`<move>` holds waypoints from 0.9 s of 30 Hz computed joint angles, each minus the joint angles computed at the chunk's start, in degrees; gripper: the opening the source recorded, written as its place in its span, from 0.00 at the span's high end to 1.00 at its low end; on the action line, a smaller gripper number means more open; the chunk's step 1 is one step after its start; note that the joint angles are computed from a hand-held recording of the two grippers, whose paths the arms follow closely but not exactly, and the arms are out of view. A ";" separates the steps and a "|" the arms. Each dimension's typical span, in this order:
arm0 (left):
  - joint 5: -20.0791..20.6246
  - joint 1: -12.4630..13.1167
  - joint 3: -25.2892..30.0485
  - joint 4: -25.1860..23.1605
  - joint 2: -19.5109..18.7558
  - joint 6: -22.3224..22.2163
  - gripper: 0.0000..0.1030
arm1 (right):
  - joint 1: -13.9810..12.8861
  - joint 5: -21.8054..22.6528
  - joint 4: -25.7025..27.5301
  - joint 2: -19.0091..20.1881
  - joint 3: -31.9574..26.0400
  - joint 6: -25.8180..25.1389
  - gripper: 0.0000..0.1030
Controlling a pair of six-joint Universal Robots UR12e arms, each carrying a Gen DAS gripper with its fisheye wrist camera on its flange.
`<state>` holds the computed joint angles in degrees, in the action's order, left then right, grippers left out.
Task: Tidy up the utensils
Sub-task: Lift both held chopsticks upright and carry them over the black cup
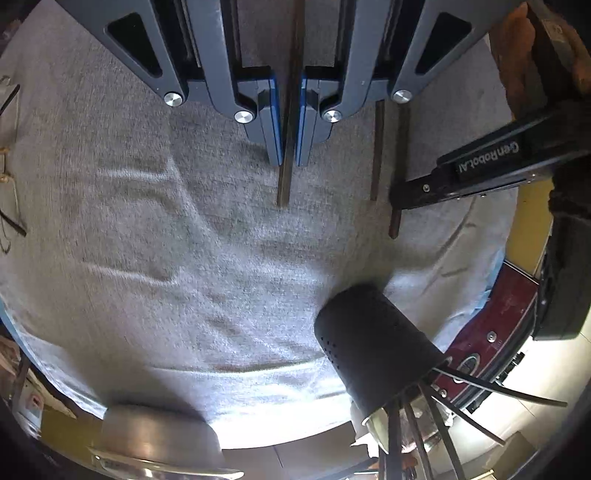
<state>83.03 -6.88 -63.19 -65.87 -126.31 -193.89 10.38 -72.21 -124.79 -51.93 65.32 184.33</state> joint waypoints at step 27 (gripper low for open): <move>0.04 2.72 -19.24 25.92 15.94 -6.50 0.95 | 1.52 -9.70 -21.92 -9.11 11.56 8.04 0.94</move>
